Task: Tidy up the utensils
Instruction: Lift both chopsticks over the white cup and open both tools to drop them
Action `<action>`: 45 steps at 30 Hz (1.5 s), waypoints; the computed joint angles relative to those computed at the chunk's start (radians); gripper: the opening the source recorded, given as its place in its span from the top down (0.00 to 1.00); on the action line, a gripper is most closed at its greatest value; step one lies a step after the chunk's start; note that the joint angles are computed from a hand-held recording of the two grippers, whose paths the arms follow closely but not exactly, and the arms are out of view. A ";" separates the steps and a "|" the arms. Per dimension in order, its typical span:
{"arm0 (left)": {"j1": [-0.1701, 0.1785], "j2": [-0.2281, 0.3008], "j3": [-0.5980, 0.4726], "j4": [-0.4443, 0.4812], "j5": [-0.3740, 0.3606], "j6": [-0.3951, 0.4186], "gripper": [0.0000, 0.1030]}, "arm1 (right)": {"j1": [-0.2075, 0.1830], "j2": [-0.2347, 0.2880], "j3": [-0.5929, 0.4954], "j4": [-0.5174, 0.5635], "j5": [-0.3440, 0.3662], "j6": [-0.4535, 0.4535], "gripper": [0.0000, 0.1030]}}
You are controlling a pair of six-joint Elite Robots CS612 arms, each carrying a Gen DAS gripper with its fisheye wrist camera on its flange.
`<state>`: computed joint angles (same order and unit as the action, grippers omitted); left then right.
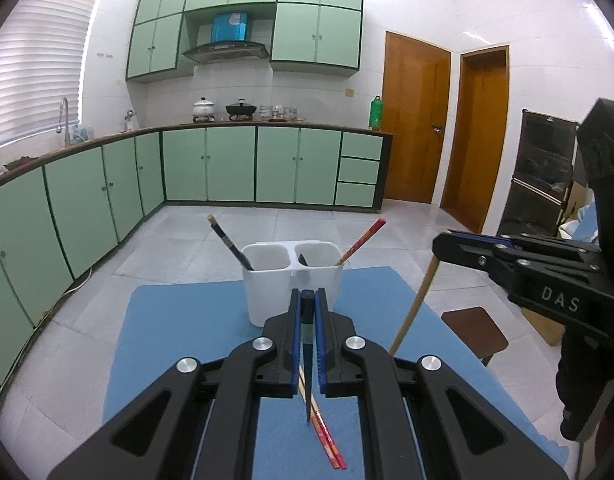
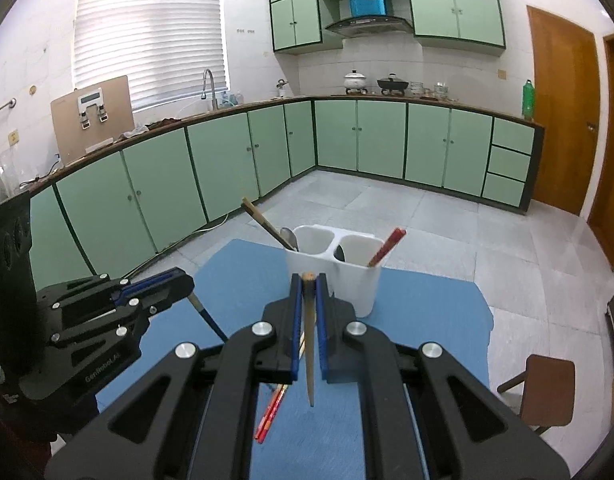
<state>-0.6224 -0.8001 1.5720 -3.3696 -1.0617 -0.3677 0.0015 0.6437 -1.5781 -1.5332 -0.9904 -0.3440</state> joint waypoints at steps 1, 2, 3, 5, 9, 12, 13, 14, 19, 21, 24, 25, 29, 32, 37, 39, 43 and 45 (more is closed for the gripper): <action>0.001 0.001 -0.004 -0.001 -0.004 0.002 0.94 | 0.000 -0.007 0.009 0.000 0.005 0.001 0.94; 0.002 0.001 -0.004 -0.005 -0.005 0.005 0.94 | 0.000 -0.011 0.014 -0.001 0.008 0.005 0.94; 0.002 0.002 -0.006 -0.006 -0.004 0.009 0.94 | 0.000 -0.017 0.021 -0.004 0.011 0.009 0.94; 0.006 0.002 -0.012 -0.012 -0.005 0.020 0.94 | -0.004 -0.028 0.035 -0.017 0.022 0.020 0.94; 0.012 0.005 -0.030 -0.029 -0.006 0.045 0.94 | -0.010 -0.054 0.071 -0.065 0.045 0.051 0.94; 0.016 0.004 -0.051 -0.052 0.002 0.080 0.94 | -0.014 -0.076 0.104 -0.130 0.065 0.094 0.94; 0.017 0.005 -0.061 -0.067 0.009 0.097 0.94 | -0.015 -0.084 0.117 -0.159 0.072 0.112 0.94; 0.018 0.007 -0.072 -0.078 0.013 0.109 0.94 | -0.016 -0.090 0.127 -0.181 0.076 0.126 0.94; 0.034 0.025 -0.152 -0.129 0.036 0.169 0.94 | -0.013 -0.140 0.216 -0.337 0.063 0.208 0.94; 0.044 0.041 -0.201 -0.135 0.040 0.192 0.94 | -0.008 -0.158 0.253 -0.395 0.037 0.225 0.94; 0.061 0.067 -0.264 -0.126 0.027 0.187 0.94 | 0.000 -0.184 0.314 -0.460 -0.002 0.241 0.94; 0.066 0.082 -0.291 -0.124 0.033 0.190 0.94 | 0.003 -0.192 0.337 -0.474 -0.016 0.241 0.94; 0.081 0.129 -0.370 -0.088 0.048 0.197 0.94 | 0.015 -0.204 0.394 -0.496 -0.064 0.231 0.94; 0.089 0.166 -0.415 -0.056 0.060 0.195 0.94 | 0.021 -0.204 0.425 -0.493 -0.075 0.232 0.94; 0.104 0.202 -0.458 0.043 0.032 0.140 0.94 | 0.031 -0.198 0.450 -0.446 -0.089 0.224 0.94; 0.109 0.207 -0.463 0.090 0.011 0.104 0.94 | 0.035 -0.196 0.453 -0.407 -0.092 0.204 0.94; 0.110 0.201 -0.441 0.111 -0.001 0.084 0.93 | 0.038 -0.189 0.445 -0.356 -0.099 0.204 0.88; 0.109 0.195 -0.432 0.104 -0.003 0.090 0.91 | 0.035 -0.182 0.429 -0.358 -0.103 0.214 0.88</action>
